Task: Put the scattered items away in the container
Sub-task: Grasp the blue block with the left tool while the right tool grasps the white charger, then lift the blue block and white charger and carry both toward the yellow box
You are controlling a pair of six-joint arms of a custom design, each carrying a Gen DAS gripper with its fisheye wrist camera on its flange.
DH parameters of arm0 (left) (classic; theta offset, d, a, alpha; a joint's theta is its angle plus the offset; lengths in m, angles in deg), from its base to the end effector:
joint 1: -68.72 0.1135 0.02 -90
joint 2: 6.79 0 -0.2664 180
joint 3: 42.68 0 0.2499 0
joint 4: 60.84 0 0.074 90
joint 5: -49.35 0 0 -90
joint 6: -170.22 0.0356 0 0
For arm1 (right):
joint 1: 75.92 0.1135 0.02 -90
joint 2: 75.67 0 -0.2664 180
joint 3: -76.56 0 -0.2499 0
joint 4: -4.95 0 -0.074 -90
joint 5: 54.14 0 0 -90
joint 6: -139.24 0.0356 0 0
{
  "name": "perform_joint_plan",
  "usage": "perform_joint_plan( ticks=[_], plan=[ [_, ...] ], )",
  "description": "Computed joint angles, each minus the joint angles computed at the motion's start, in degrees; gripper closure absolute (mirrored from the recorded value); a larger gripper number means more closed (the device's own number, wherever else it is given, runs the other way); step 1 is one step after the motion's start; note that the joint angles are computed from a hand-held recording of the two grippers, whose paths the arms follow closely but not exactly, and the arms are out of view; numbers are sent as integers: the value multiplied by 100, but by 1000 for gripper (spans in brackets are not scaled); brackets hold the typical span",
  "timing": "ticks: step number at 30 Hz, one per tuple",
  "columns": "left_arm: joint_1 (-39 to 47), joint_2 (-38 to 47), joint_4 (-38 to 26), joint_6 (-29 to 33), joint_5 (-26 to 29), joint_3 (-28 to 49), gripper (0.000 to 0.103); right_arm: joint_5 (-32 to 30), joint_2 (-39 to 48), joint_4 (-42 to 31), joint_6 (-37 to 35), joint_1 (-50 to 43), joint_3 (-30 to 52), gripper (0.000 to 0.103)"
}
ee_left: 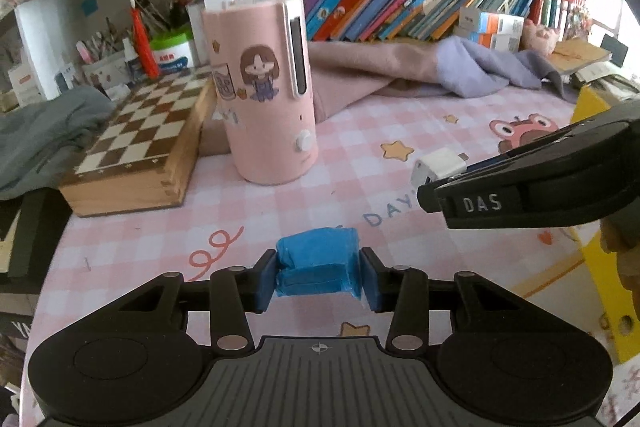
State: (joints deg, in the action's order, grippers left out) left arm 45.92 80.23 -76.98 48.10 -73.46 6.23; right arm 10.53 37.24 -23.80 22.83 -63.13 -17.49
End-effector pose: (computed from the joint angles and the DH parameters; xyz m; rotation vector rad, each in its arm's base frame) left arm 0.2504 -0.0843 0.1410 -0.4090 2.3000 0.2617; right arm 0.3928 0.1048 0.1579 -0.9867 2.2621 0.4593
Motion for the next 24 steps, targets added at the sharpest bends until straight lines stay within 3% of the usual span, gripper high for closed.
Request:
perform_joint_plan(
  ticks=[13,24],
  plan=[
    [-1425,-1119,-1710,-1132,-1041,237,61,-941,-1598,-203,-873,-935,-1307,78],
    [-2945,-1444,-3730,-3167,-1888,633,61,-1578,-2593,-983,-1857,-1783,-1926,78]
  ],
)
